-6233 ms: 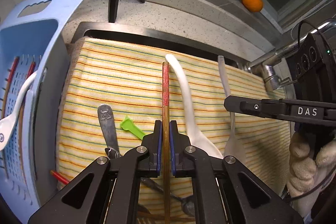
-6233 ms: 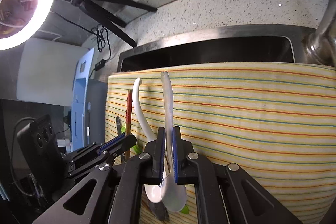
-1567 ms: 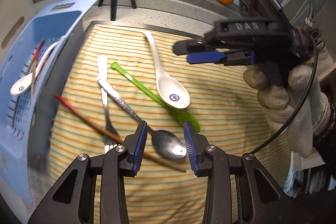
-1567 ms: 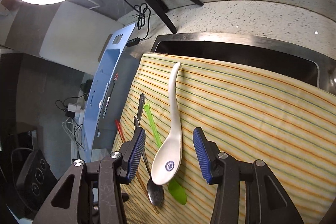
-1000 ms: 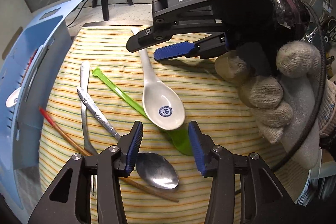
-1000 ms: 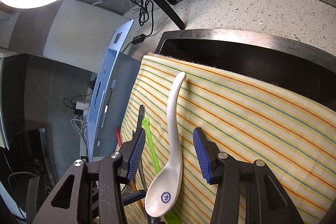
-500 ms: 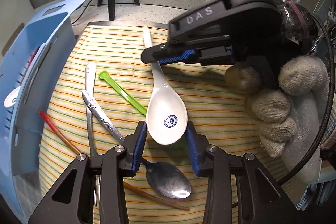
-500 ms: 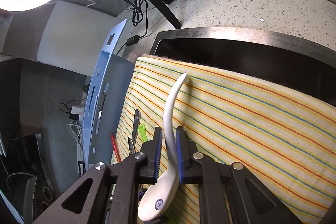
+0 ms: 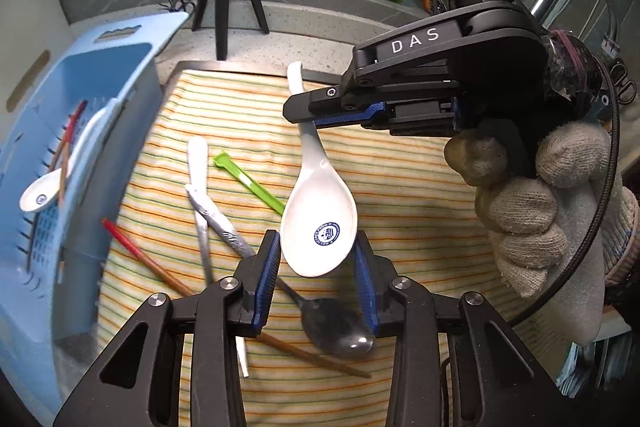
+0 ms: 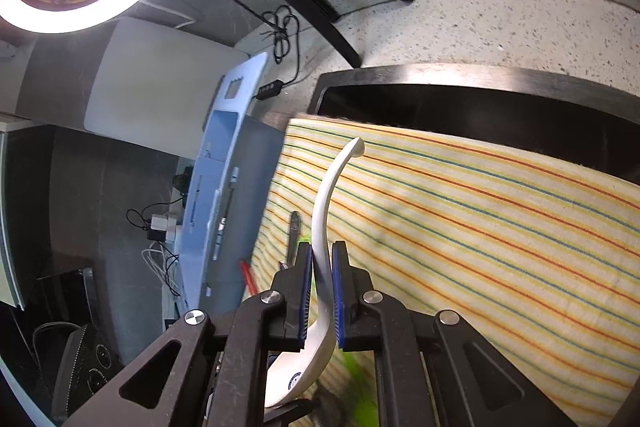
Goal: Organize utensils
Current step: 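Carry the white spoon into the blue basket and open the right tool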
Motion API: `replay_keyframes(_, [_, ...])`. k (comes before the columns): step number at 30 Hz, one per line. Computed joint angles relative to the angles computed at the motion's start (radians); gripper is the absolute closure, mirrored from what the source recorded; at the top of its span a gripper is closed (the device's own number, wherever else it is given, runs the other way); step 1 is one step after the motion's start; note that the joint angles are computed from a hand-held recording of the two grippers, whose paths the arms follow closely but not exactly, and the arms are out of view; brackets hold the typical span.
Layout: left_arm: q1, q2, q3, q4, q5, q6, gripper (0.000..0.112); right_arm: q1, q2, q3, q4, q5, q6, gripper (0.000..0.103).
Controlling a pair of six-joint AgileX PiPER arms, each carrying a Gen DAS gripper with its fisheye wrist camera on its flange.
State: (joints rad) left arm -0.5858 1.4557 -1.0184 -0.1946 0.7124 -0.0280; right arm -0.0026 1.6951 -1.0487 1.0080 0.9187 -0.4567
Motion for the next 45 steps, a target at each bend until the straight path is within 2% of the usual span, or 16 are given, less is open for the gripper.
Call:
replay_keyframes(5, [0.092,-0.071,0.002,-0.039,0.054,0.111,0.079,0.096,-0.022,-0.064,-0.019,-0.039,0.105,0.094])
replay_keyframes(12, [0.335,-0.134,-0.001,-0.150,0.147,0.362,0.079,0.276,0.055,-0.236,-0.072,-0.117,0.284,0.095])
replay_keyframes(17, [0.500,-0.106,-0.023,-0.209,0.188,0.527,0.079,0.382,0.164,-0.383,-0.123,-0.159,0.404,0.095])
replay_keyframes(21, [0.589,-0.037,-0.060,-0.257,0.213,0.630,0.079,0.430,0.239,-0.478,-0.182,-0.168,0.488,0.096])
replay_keyframes(27, [0.639,0.052,-0.105,-0.277,0.228,0.721,0.079,0.456,0.330,-0.578,-0.272,-0.160,0.607,0.096])
replay_keyframes(35, [0.641,0.148,-0.168,-0.285,0.256,0.762,0.079,0.469,0.400,-0.680,-0.409,-0.116,0.742,0.096])
replay_keyframes(45, [0.636,0.202,-0.203,-0.276,0.251,0.759,0.079,0.462,0.430,-0.723,-0.441,-0.085,0.795,0.093])
